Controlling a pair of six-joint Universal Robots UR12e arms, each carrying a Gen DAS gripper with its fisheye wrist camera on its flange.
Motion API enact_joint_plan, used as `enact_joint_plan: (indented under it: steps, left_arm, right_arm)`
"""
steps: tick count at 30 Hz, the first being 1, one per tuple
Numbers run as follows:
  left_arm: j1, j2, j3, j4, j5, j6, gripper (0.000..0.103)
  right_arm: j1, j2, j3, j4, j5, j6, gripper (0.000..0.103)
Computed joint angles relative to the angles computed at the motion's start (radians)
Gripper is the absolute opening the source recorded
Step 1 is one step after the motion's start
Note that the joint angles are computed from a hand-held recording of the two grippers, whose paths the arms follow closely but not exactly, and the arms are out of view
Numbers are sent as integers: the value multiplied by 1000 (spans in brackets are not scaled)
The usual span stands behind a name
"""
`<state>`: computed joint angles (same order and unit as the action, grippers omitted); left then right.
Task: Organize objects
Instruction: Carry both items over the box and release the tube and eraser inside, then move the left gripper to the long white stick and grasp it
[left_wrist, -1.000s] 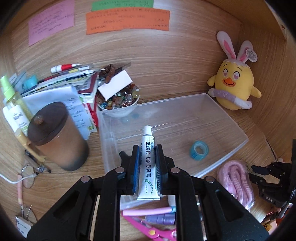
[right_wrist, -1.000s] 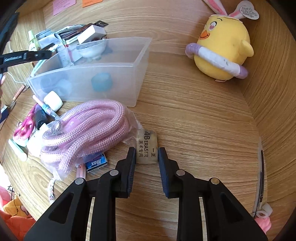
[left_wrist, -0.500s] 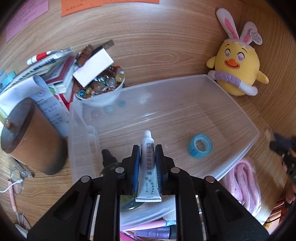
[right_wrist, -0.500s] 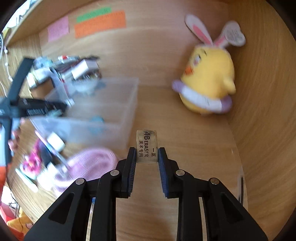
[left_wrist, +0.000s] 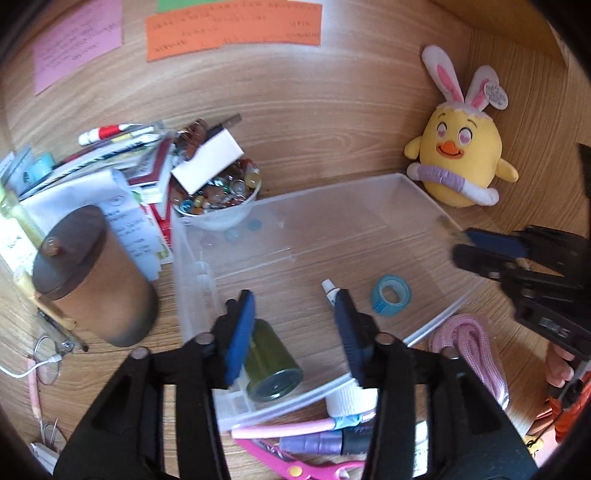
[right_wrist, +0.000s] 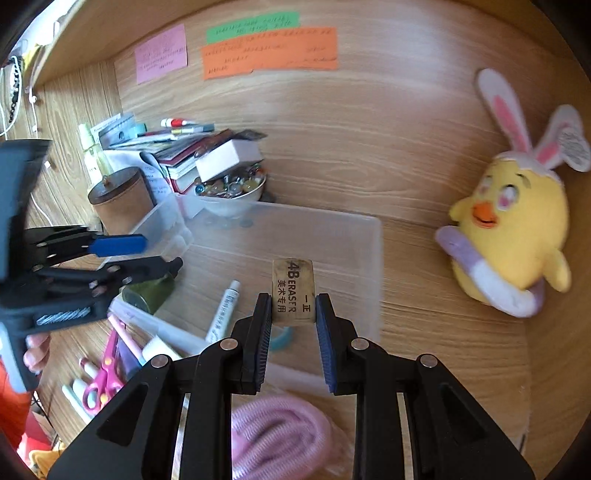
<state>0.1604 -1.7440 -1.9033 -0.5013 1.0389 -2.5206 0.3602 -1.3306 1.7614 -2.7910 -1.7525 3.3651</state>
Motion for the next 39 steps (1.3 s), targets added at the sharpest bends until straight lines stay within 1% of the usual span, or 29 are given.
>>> enact_joint_plan:
  steps: [4,6,8,10,14,19,20,22,24,27,28,30,32,35,39]
  left_arm:
    - [20,14,-20,41,-9,-9,61]
    - [30,23,-31,48,-10,-9,72]
    - [39,30,-41,59,-12,-12,79]
    - [46,38,-52,72,-7,-9,81]
    - [62,54,-78,92,1,-7,92]
    - [77,76,-115,91,19,23,93]
    - [78,82,-123,91,28,32,93]
    - [84,92,-139,86,37,53,93]
    - [91,102,-154,79,39,67,93]
    - [105,118,-177,59,44,93,93]
    - [110,123,-183,53,44,99,93]
    - [121,134,-195,20,42,118,94]
    - [131,145,-206,-15,43,137,94]
    - [145,163,-228,-46,38,173,94]
    - [160,178,-251,-87,26,220,97]
  right_arm:
    - [-8,30,-38,60,39,19,22]
    - [-7,41,-48,78,33,21,22]
    - [-6,51,-59,96,33,20,22]
    - [-4,58,-67,108,27,19,22]
    - [1,65,-77,131,19,15,22]
    - [12,56,-69,131,-11,9,22]
    - [14,52,-65,127,-13,6,24]
    - [17,40,-52,115,-19,0,30]
    - [22,31,-41,101,-35,-3,40]
    - [32,11,-15,71,-59,-5,49]
    - [35,5,-6,61,-66,-5,51]
    - [46,-11,15,39,-91,-5,59]
    - [57,-26,39,13,-104,-4,60]
    - [76,-46,70,-9,-130,-7,62]
    - [103,-68,110,-32,-166,-5,70]
